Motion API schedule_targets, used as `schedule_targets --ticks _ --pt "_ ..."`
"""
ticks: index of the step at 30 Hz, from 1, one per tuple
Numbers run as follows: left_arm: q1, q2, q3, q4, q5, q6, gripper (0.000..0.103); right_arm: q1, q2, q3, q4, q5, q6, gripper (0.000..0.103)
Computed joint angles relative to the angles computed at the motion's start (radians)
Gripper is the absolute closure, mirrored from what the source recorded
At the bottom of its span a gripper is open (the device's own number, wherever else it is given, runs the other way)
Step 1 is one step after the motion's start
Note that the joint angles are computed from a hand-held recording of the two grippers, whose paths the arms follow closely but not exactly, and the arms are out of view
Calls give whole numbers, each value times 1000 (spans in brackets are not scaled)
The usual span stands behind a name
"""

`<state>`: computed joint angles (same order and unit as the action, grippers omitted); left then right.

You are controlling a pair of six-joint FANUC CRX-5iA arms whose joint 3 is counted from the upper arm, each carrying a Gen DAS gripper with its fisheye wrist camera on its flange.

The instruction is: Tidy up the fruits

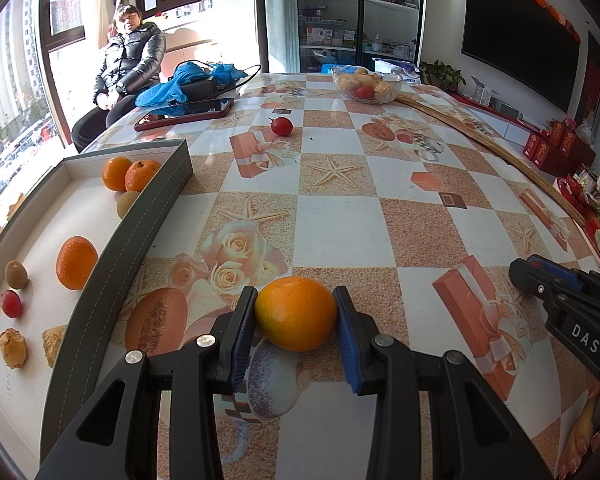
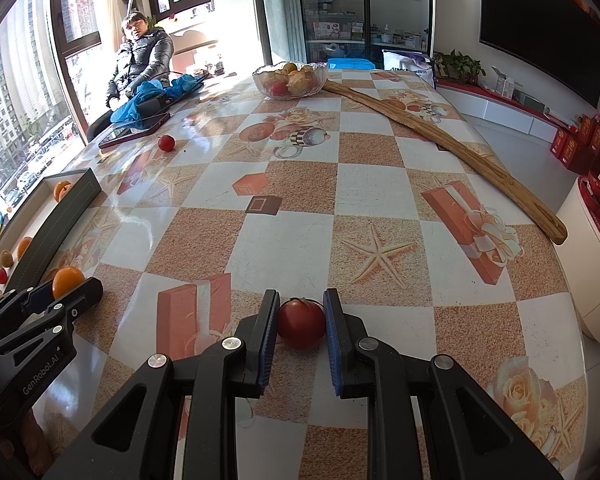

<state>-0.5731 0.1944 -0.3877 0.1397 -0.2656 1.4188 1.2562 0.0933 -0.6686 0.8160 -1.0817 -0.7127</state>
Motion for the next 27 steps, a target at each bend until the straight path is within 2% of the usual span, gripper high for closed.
schedule_targets --ticks 27 --pt "-3 1 5 -15 -4 14 62 0 -1 -2 1 0 -1 81"
